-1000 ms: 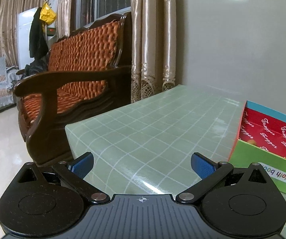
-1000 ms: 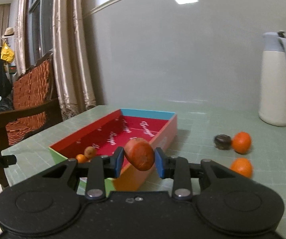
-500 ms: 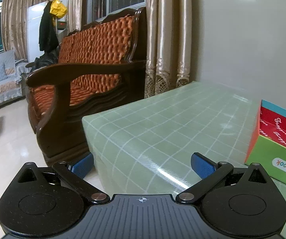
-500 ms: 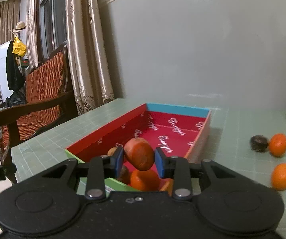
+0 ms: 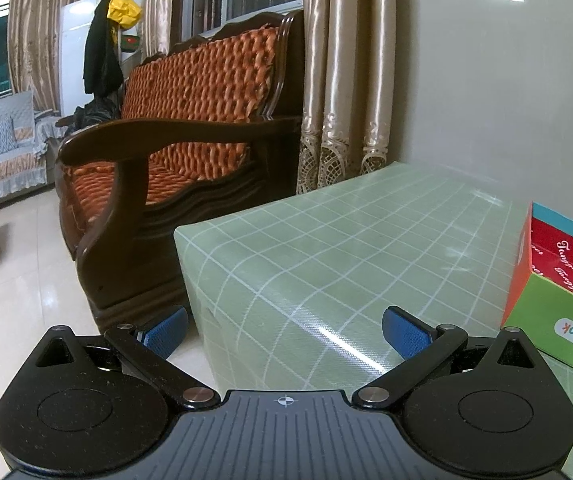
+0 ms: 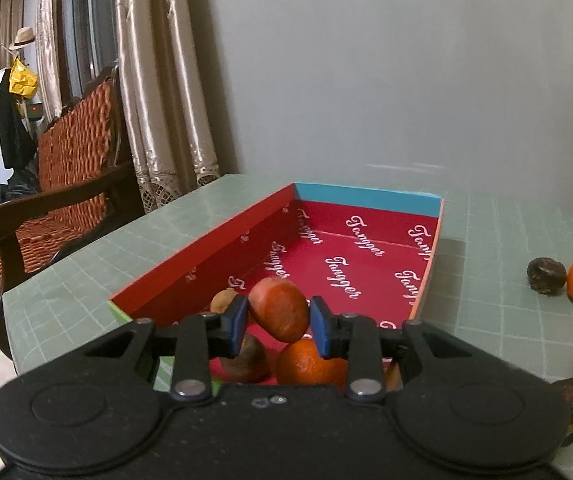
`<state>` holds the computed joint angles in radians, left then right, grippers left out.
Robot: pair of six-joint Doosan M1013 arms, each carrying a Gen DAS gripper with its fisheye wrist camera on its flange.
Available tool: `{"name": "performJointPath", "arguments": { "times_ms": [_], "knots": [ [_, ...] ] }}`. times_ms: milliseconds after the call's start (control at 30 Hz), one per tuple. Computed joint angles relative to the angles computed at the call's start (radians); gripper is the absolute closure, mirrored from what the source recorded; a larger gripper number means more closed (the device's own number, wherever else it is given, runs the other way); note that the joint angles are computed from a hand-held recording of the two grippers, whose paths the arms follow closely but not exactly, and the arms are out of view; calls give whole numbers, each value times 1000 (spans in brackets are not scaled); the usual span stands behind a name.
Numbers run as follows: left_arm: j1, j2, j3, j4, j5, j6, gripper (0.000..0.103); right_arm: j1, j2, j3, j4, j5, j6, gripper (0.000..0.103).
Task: Organize fruits
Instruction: 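Carry the red date with the right tool into the box and release, then lower the left tool onto the dark chestnut and close on it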
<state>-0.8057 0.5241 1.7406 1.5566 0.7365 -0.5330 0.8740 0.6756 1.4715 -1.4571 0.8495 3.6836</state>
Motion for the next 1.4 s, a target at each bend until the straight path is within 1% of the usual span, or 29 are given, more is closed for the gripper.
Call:
{"name": "performJointPath", "arguments": {
  "times_ms": [67, 167, 200, 233, 267, 300, 333, 400, 467, 633, 733, 867, 1000, 1233, 1400],
  "knots": [
    [0, -1, 0, 0, -1, -1, 0, -2, -1, -3, 13, -3, -12, 69],
    [1, 1, -1, 4, -1, -2, 0, -2, -1, -7, 25, -3, -19, 65],
    [0, 1, -1, 6, -1, -3, 0, -1, 0, -9, 33, 3, -28, 58],
    [0, 2, -1, 8, -1, -3, 0, -1, 1, -13, 38, 8, -33, 47],
    [0, 2, -1, 9, -1, -4, 0, 1, -2, -8, 23, 6, -23, 40],
    [0, 2, -1, 11, -2, -5, 0, 2, -1, -10, 20, 14, -25, 24],
    [-2, 3, -3, 9, -1, -5, 0, 7, -1, -14, 16, 34, -31, 18],
    [-3, 2, -4, 9, -2, -6, 0, 16, -2, -15, -4, 65, -42, 19],
    [-6, 3, -5, 11, -2, -5, 0, 20, -9, -11, -15, 79, -50, 19],
    [-18, 4, -9, 27, 3, -1, 0, 32, -28, 6, -23, 131, -44, 16],
    [-27, 4, -11, 50, 1, -12, 0, 40, -35, 15, -15, 176, -57, 15],
    [-45, 6, -18, 83, -10, -19, 0, 53, -46, 35, -6, 232, -79, 14],
    [-70, 14, -31, 127, -17, -11, 0, 66, -61, 69, -2, 284, -59, 12],
    [-124, 31, -49, 270, -29, -15, 0, 77, -92, 146, 44, 367, 26, 11],
    [-162, 43, -52, 426, -42, -44, 0, 81, -120, 211, 86, 416, 119, 11]
  ]
}}
